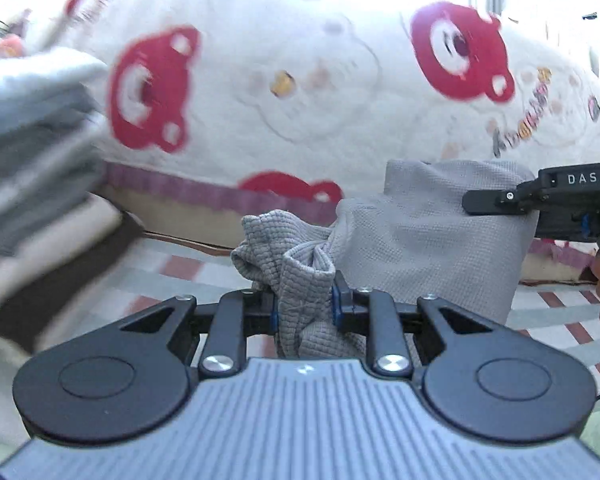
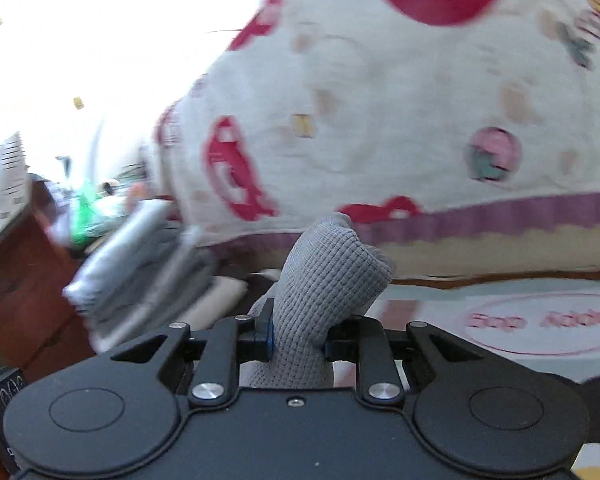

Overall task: Fold clothes
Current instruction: 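Lift the folded shirt with both tools and carry it to the clothes stack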

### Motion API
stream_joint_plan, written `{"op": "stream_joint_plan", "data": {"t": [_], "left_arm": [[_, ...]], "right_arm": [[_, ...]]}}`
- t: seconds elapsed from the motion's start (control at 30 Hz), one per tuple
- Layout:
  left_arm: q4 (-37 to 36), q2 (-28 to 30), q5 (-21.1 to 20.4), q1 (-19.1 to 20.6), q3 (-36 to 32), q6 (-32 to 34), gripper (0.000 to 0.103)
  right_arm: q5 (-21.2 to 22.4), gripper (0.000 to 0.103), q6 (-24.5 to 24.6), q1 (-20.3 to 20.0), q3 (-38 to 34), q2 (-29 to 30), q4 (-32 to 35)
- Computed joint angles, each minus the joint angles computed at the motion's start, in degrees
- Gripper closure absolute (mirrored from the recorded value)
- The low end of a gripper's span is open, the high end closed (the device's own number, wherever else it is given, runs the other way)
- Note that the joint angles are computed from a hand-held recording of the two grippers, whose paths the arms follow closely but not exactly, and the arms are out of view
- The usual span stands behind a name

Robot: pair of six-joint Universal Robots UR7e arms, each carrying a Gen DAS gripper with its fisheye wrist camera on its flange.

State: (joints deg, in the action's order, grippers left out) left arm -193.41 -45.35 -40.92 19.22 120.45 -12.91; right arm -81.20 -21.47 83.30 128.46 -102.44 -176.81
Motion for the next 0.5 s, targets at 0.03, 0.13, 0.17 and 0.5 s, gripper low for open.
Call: {"op": "stream_joint_plan", "data": {"t": [0.03, 0.13, 0.17, 0.5], "left_arm": [[1.83, -2.25, 1.81, -0.85, 0.93, -0.4, 0.082], [9.03, -9.21, 8.56, -2.65, 2.05, -0.2, 0.081], [11.82, -11.4, 10.68, -2.94, 1.81, -0.04, 0.081], [10.4, -18.73, 25.45, 2.81, -13.47, 25.14, 0.081]], "right_arm": [[-0.21, 0.079, -0.36, 2.06, -0.95, 0.99, 0.62], [0.83, 0.079, 0.07, 7.4, -5.27, 5.2, 3.14], [1.55, 0.079, 0.76, 9.1, -7.59, 7.14, 4.79], [8.65, 0.079, 3.59, 21.26, -41.98, 35.35, 21.27]]}}
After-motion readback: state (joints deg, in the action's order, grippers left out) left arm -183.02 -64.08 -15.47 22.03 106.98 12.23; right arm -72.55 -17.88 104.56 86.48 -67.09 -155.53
